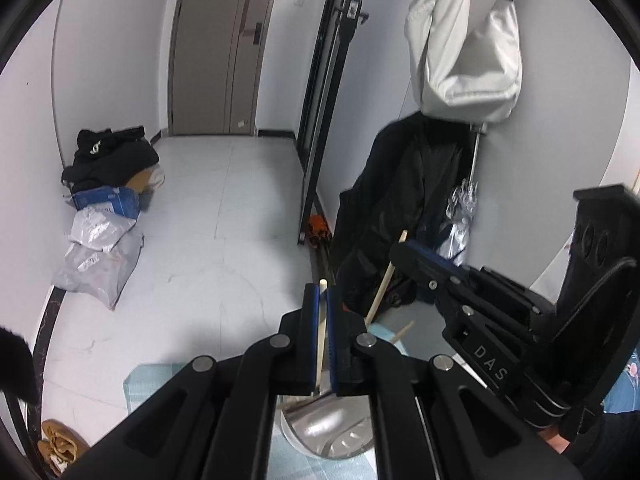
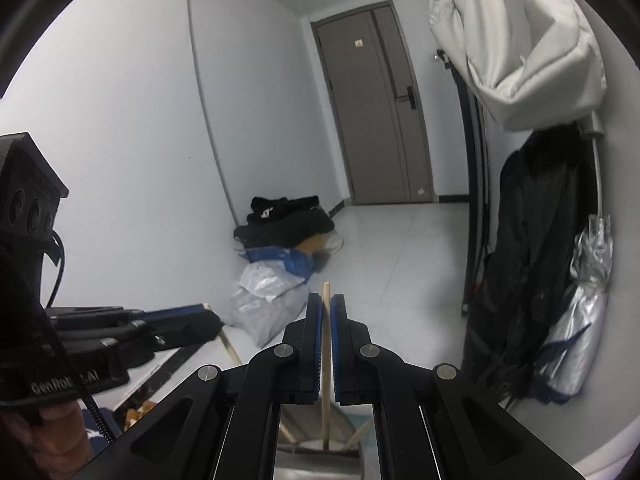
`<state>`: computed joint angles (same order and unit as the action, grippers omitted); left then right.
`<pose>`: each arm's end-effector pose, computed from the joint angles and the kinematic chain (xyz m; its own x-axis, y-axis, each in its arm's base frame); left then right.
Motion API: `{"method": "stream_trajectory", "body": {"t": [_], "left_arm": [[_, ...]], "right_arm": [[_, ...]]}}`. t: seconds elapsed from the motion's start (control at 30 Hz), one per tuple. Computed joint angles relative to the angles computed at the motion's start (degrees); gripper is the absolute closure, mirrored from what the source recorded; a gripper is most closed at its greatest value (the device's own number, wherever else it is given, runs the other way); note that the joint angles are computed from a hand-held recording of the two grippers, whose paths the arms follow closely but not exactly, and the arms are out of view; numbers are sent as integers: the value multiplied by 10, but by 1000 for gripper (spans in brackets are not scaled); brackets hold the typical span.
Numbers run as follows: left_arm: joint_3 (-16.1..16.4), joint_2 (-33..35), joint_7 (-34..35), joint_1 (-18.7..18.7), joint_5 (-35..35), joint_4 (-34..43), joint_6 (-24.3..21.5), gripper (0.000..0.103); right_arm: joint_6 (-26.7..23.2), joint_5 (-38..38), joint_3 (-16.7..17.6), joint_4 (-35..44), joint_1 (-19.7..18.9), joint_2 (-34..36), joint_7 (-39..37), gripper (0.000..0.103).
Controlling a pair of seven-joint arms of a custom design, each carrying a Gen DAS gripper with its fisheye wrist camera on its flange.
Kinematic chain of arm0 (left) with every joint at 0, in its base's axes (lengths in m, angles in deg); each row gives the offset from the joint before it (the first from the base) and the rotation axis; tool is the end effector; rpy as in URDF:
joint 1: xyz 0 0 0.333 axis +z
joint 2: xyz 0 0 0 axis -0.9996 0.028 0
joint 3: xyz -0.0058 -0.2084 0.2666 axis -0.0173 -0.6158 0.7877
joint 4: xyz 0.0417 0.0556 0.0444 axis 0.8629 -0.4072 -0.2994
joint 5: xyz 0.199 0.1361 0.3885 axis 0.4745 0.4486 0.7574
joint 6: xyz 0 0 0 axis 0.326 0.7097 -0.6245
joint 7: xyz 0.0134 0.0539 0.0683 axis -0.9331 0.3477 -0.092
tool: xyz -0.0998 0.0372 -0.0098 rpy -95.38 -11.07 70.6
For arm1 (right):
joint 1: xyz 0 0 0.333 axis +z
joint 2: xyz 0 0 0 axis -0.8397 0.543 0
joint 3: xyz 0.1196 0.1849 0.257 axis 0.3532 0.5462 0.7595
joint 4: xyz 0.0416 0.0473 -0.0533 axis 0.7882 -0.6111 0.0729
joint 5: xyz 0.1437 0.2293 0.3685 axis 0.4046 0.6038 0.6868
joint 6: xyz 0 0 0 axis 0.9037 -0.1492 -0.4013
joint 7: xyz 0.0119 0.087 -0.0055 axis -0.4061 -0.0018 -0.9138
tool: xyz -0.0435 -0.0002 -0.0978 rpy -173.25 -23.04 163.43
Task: Organize utensils
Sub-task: 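Lower both chopsticks into the white cup and open both grippers, then pull both open grippers back from the cup toward the chopstick bundle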
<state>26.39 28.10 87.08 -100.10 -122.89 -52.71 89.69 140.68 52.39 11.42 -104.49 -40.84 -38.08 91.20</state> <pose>0.5872 -0.1214 0.5427 -0.3773 -0.9027 0.2067 -0.6548 0.1022 -0.7488 0.6305 0.1536 0.5218 0.3235 -0.9313 -0.1676 -0.4247 0.0154 -0.9052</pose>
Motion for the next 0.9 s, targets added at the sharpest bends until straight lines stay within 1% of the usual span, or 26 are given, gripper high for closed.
{"method": "stream_trajectory", "body": {"t": [0.03, 0.07, 0.13, 0.2, 0.27, 0.3, 0.4, 0.47, 0.5, 0.53, 0.6, 0.63, 0.67, 0.7, 0.73, 0.77, 0.83, 0.9], "left_arm": [[-5, 1, -22, 6, 18, -3, 4, 102], [-4, 2, -31, 7, 21, -3, -3, 102], [-3, 3, -43, 10, 25, -5, -4, 102], [2, 3, -46, 11, 18, -2, -19, 102], [0, 0, -72, 17, 28, -3, -29, 102], [0, -2, -74, 17, 24, -4, -35, 102], [0, -8, -95, 20, 29, -6, -46, 101], [-6, -16, -129, 25, 53, -13, -38, 99], [-5, -19, -134, 24, 56, -18, -33, 99], [-4, -24, -141, 22, 59, -23, -28, 96], [-6, -36, -170, 23, 84, -36, -12, 89], [-7, -43, -186, 23, 98, -43, -5, 80], [-17, -53, -223, 32, 133, -54, 8, 67], [-20, -60, -246, 35, 156, -61, 17, 62], [-13, -69, -248, 27, 156, -71, 25, 59], [-3, -79, -244, 14, 150, -79, 32, 59], [2, -94, -266, 9, 170, -92, 40, 57], [15, -111, -275, -7, 177, -107, 48, 52]], "right_arm": [[1, -10, 1, -4, 1, 0, 6, 100], [-1, -42, 0, -11, 1, -1, 34, 100], [-7, -114, 0, -27, 1, -6, 102, 100], [-15, -149, 0, -36, 0, -8, 136, 99], [-45, -206, -4, -47, -4, -11, 197, 97], [-54, -229, -5, -53, -6, -13, 222, 97], [-72, -252, -8, -68, -8, -22, 252, 96], [-68, -266, -10, -80, -8, -32, 273, 95], [-68, -264, -11, -85, -7, -38, 276, 93], [-65, -262, -13, -92, -6, -47, 280, 88], [-60, -236, -20, -103, 0, -64, 265, 78], [-60, -216, -24, -109, 4, -74, 251, 77], [-60, -210, -28, -115, 6, -84, 248, 76], [-54, -220, -28, -122, 8, -93, 262, 76], [-41, -233, -28, -133, 9, -105, 279, 75], [-33, -247, -30, -143, 11, -115, 294, 74], [-25, -248, -41, -158, 25, -135, 297, 73], [-10, -234, -55, -171, 45, -152, 284, 66]]}}
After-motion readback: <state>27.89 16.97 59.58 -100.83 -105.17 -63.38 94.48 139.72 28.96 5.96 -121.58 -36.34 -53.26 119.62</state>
